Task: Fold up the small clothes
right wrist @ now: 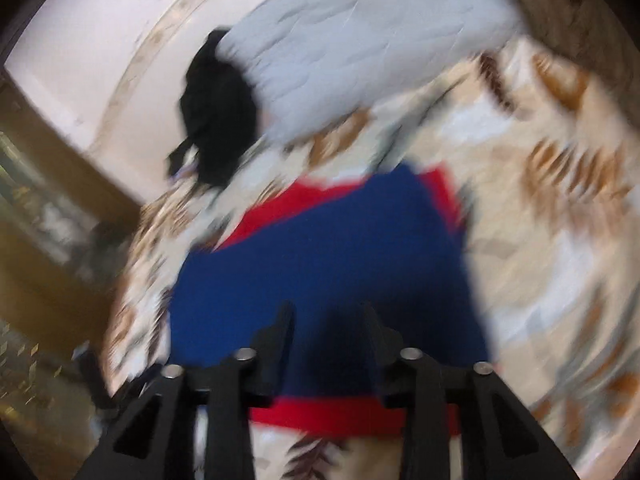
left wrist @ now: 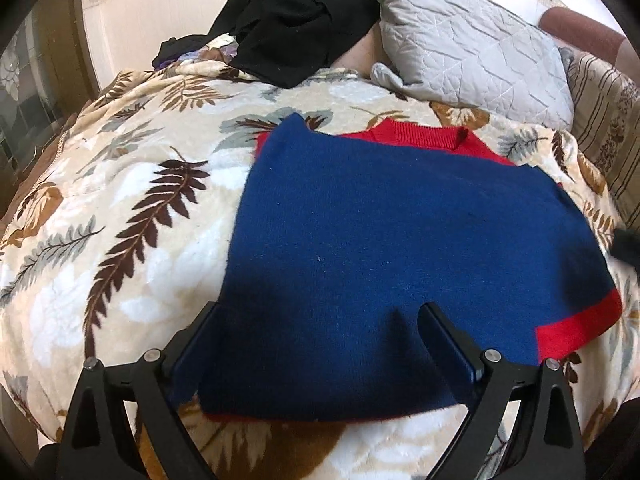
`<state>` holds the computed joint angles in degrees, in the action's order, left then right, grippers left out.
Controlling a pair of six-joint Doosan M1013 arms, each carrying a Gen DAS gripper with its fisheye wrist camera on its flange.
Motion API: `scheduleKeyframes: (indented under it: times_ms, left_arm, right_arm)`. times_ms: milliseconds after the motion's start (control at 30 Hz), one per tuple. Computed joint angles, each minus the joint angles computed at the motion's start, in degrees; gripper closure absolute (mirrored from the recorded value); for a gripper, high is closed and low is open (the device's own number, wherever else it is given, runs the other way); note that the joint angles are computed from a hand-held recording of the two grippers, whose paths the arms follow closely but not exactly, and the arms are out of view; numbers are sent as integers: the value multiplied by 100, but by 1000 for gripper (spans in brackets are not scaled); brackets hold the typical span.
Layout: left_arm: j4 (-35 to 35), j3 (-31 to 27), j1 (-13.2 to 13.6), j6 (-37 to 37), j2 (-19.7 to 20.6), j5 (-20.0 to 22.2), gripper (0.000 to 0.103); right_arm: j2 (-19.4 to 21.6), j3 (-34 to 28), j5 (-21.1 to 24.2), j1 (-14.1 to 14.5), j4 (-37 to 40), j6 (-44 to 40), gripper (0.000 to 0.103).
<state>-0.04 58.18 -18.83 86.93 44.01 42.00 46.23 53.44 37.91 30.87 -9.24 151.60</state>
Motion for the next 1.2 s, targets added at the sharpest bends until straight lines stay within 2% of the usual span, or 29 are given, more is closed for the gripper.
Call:
scheduleKeyframes:
  times_ms: [33, 67, 100, 133, 233, 267, 300, 333, 367, 433, 500, 600, 667, 733, 767, 800, 900, 967, 1067, 1167, 1200]
  left_arm:
    - [14, 2, 4, -19, -9, 11, 6]
    - [30, -1, 9, -41, -15, 41, 6]
    - [43, 8, 22, -60, -34, 85, 6]
    - [45, 55, 34, -71, -68, 42, 6]
    - [133, 117, 55, -217, -106, 10, 6]
    - [94, 82, 62, -229, -84, 77, 6]
    - [54, 86, 64, -235, -87, 98, 6]
    - [29, 93, 64, -228, -91, 111, 6]
    - [38, 102, 59, -212, -101, 120, 6]
    - [60, 174, 55, -123, -154, 38, 6]
    - [157, 223, 51, -157, -189, -55, 6]
    - [115, 174, 71, -213, -165, 2, 6]
    - [110, 162, 73, -236, -156, 28, 6]
    - [106, 156, 70, -202, -156, 57, 6]
    - [114, 156, 67, -202, -157, 54, 6]
    - [118, 169, 70, -189, -169, 35, 6]
    - [171, 172, 80, -237, -170, 1, 6]
    - [107, 105, 88, -242, -127, 107, 6]
    - [144, 165, 85, -235, -136, 64, 6]
    - [269, 93, 80, -332, -66, 234, 6]
    - [263, 73, 85, -356, -48, 272, 6]
  right_arm:
    - [116, -88, 429, -3, -94, 228, 35]
    - [137, -1, 566, -31, -52, 525, 42]
    - [33, 203, 402, -29, -195, 1030, 51]
    - [-67, 344, 191, -6, -357, 1235, 51]
    - [-167, 391, -30, 110, -846, 1353, 40]
    - [-155, 383, -87, 134, -888, 1248, 31]
    - [-120, 349, -41, 129, -804, 1106, 27]
    - [-6, 197, 304, 113, -595, 937, 27]
    - [44, 169, 442, 84, -418, 922, 27]
    - [-11, 279, 271, 116, -698, 1336, 28]
    - [13, 136, 432, 150, -769, 1360, 28]
    - [41, -19, 444, 239, -1133, 1296, 28]
    - [137, -168, 497, 242, -1074, 1020, 27]
    - [322, -396, 976, 199, -675, 753, 27]
    - [333, -346, 1003, 185, -591, 844, 27]
    - [253, -171, 731, 203, -806, 1152, 28]
    - [271, -294, 814, 228, -876, 1182, 28]
    - [404, -521, 1107, 228, -781, 930, 27]
    - [447, -590, 1280, 255, -872, 833, 27]
    - [665, -989, 1750, 319, -1011, 622, 26]
    - [592, -858, 1741, 307, -1036, 613, 25]
